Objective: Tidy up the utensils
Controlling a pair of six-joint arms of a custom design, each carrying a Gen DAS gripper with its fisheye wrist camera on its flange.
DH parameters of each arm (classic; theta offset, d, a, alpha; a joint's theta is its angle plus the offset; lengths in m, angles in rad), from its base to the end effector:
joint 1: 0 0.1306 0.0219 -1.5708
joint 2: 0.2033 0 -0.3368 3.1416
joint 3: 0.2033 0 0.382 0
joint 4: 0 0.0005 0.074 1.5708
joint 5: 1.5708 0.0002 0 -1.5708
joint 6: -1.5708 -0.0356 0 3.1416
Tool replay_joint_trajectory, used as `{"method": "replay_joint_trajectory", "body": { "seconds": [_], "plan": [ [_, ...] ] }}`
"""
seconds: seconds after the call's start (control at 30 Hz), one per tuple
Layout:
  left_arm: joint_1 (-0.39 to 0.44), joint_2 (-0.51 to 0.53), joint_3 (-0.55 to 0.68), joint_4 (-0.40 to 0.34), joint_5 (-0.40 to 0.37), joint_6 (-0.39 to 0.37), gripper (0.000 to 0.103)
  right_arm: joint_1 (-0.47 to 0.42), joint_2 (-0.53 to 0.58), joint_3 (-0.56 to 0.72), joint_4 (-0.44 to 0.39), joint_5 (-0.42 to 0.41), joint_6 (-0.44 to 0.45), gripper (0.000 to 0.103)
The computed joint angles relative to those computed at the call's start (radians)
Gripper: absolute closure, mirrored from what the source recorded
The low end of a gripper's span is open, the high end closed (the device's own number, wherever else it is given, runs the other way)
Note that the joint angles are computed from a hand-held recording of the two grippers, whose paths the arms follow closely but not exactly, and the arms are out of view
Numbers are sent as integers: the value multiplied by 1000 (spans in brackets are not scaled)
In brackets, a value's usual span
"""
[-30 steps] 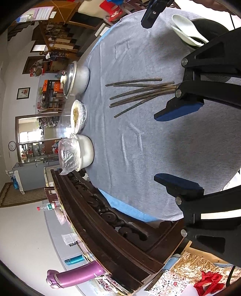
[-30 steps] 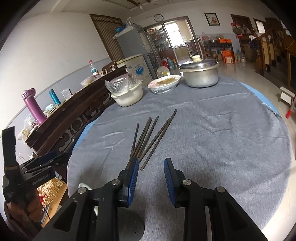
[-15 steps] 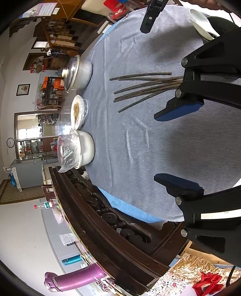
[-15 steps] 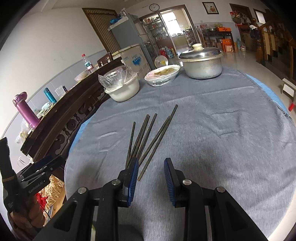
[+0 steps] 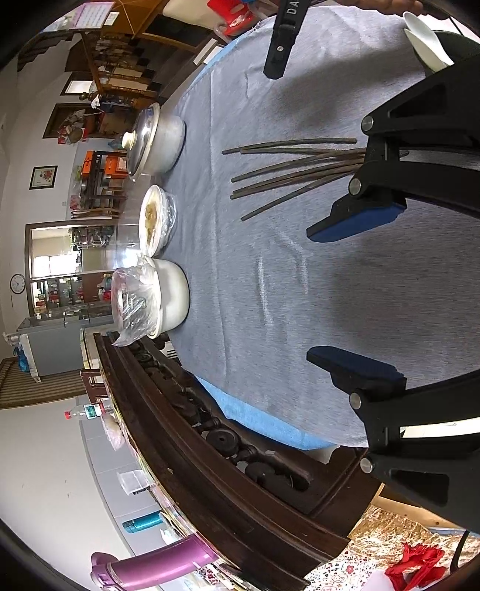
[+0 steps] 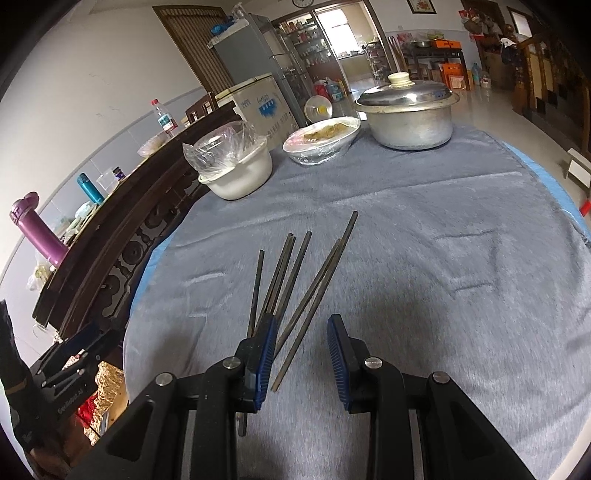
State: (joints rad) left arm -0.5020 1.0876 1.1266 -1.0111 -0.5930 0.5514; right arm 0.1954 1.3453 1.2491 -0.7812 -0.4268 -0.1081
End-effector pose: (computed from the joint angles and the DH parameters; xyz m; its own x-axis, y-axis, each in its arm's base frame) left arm 0.3326 -0.1604 0.3836 -0.6812 -0.1216 -0.7219 -0.2746 0.9565 0.0980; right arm 0.4509 0.1038 0.3487 -0.7971 -0.0576 -0.6011 -0.3523 0.8528 0.3855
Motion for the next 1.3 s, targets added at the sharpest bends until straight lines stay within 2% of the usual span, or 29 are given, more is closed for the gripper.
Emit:
{"method": "replay_joint_trajectory", "body": {
  "seconds": [0.17,0.27,0.57,0.77,0.9,1.03,1.07,1.1,1.17,1.23,1.3],
  "plan": [
    [17,18,7,12,12,-19,44,11,65,72,-35,19,-13,72],
    [38,38,15,19,47,-39,44,8,121,131,-72,30,-34,72],
    [161,172,105,26,300,-112,44,1,357,411,-224,46,-112,72],
    [236,334,251,-25,459,-148,44,17,573,688,-366,88,-155,72],
    [277,437,355,-73,541,-122,44,25,705,865,-456,126,-181,72],
    [285,503,430,-101,569,-118,44,35,798,987,-533,131,-193,72],
    [287,518,448,-106,579,-118,47,40,810,1001,-543,142,-192,73],
    [288,539,472,-114,597,-115,49,44,821,1013,-552,156,-193,73],
    [295,573,513,-131,625,-107,56,49,832,1022,-553,178,-202,87],
    [301,596,540,-143,646,-94,61,54,834,1025,-548,202,-195,93],
    [305,624,572,-159,668,-86,61,50,826,1011,-535,196,-190,96]
  ]
}}
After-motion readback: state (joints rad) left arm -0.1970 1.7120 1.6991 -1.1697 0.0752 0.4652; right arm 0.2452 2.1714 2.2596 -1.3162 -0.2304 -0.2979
